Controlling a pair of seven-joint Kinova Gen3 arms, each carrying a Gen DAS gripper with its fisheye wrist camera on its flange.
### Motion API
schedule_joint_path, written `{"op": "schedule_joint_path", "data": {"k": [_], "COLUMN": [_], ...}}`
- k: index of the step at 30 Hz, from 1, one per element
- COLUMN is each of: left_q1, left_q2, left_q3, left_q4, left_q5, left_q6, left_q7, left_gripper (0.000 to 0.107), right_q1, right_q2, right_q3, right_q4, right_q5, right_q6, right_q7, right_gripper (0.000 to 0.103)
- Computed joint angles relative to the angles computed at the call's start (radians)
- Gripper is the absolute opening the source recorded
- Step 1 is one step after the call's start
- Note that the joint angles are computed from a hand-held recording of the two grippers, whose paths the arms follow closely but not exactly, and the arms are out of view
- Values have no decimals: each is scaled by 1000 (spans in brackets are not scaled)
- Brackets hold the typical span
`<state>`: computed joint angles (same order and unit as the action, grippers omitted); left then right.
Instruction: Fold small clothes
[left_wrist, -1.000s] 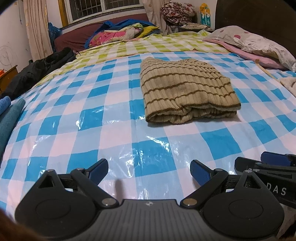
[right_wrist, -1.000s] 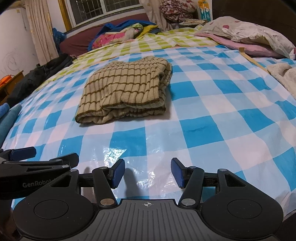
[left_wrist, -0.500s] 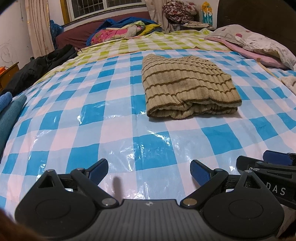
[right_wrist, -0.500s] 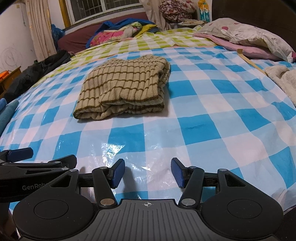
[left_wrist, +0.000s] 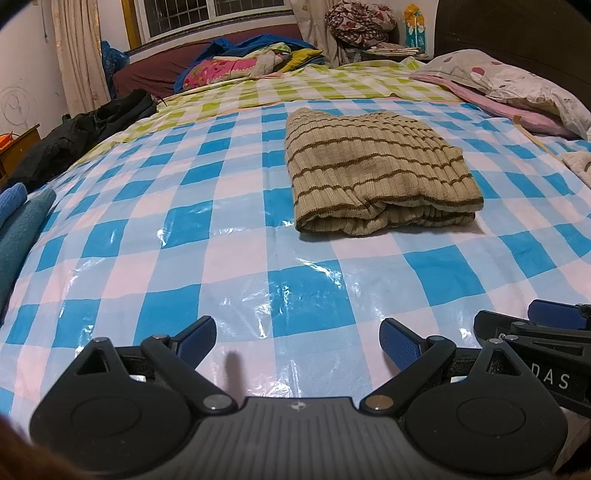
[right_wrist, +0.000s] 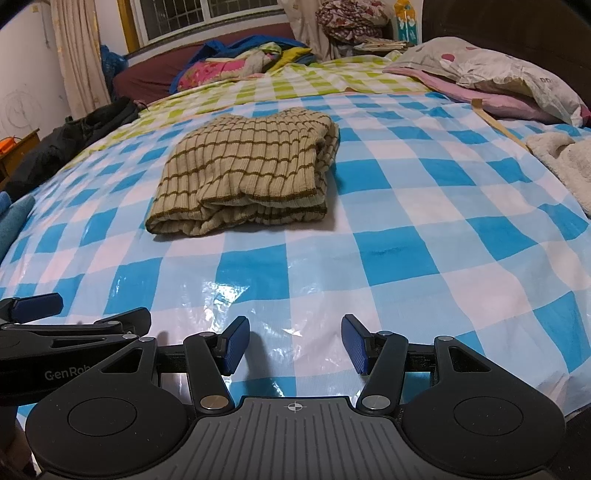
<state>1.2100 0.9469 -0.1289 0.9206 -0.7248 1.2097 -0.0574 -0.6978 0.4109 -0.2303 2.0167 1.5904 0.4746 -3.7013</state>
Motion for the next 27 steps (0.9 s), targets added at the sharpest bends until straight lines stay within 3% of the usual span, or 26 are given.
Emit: {"op": "schedule_joint_path", "data": {"k": [27], "left_q1": [-1], "left_q2": [3], "left_q3": [4], "left_q4": [-10], "left_q5": [15], "left_q6": [4], "left_q7": [-3], "left_gripper": [97], "right_q1": [-48], "right_q2": [-2], "right_q3": [41], "right_q4": [-10], "right_q5": [-74], "right_q6": [8], "right_q7": [56], "right_gripper": [55]}}
